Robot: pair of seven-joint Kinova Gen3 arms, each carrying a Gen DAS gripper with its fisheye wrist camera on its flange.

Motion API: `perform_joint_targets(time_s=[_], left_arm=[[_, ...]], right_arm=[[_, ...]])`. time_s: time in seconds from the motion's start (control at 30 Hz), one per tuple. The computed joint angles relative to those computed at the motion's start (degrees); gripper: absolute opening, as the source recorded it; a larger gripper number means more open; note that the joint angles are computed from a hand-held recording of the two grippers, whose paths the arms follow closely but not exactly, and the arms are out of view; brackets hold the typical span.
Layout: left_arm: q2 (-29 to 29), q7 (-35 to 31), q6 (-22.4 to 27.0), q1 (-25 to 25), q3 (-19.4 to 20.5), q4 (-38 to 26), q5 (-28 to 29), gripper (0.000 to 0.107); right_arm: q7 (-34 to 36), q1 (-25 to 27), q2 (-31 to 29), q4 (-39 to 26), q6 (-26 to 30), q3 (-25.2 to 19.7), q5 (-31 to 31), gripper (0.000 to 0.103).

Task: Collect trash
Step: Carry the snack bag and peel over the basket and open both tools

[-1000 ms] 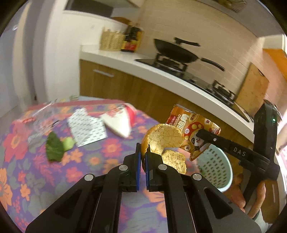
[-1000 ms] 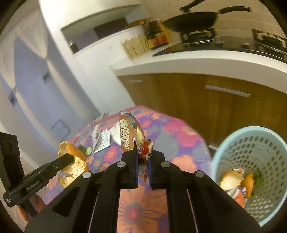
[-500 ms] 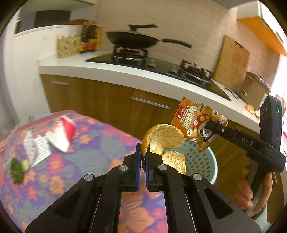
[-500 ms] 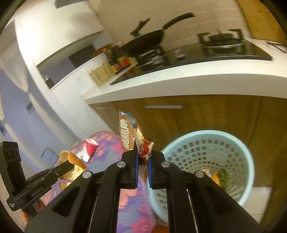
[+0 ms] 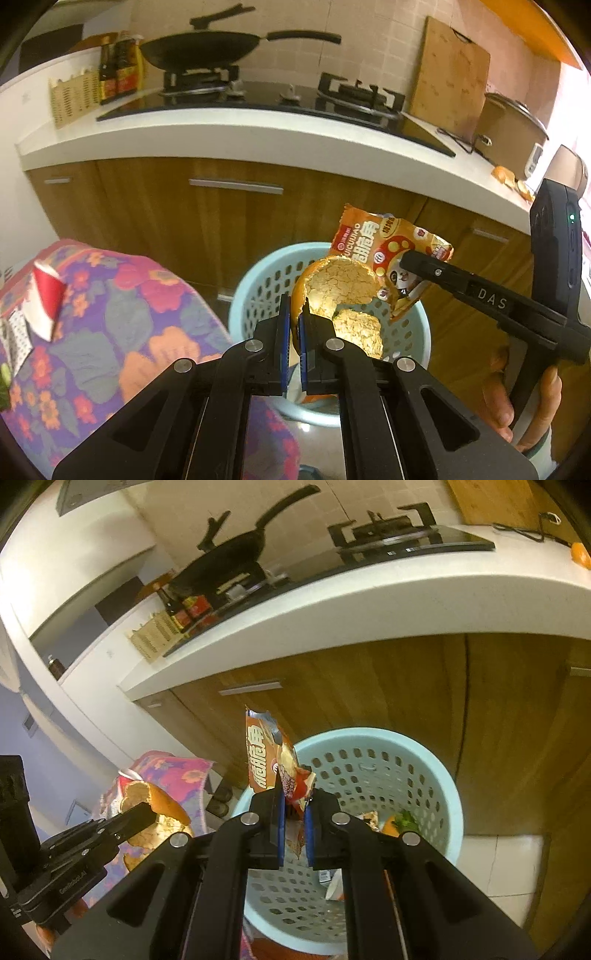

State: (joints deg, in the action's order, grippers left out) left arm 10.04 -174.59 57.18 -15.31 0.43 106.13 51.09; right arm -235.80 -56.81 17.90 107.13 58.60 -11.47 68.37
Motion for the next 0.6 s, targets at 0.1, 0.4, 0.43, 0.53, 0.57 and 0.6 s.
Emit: perform_joint_targets(time_s=[0.1,0.4,0.43,0.53,0.57,0.6], left_arm=[[0.46,1.14,-1.79,1.49,0.72,0.19,-1.03,0.002],[2.41,4.78,-4.27,3.52,2.34,-0.29,-3.33,0.002],[2.4,4.73,-4.67,3.6,2.54,-0.18,-3.37,0.002],[2.37,4.93,-5.98,4.15,3.07,0.03,-3.57,0.009],[2.42,5.13,-6.29,4.26,3.17,0.1,-3.58,0.015],[2.33,5.17,-6.65,4.32,3.22,0.25,-3.67,0.024]], right_arm=[[1.01,0.87,0.17,0.17,-0.76,0.1,-1.94,0.006],[0.77,2.73,0.42,1.89,-5.72,1.29,-4.27,0.006],[0.95,2.89,0.44,1.93,-6.13,1.4,-4.41,0.007],[2.32,3.54,0.62,1.67,-7.25,1.68,-5.54,0.015],[2.49,4.15,0.63,1.71,-7.84,1.39,-5.78,0.02],[1.74,3.7,0.47,2.18,-8.59,2.08,-5.48,0.029]])
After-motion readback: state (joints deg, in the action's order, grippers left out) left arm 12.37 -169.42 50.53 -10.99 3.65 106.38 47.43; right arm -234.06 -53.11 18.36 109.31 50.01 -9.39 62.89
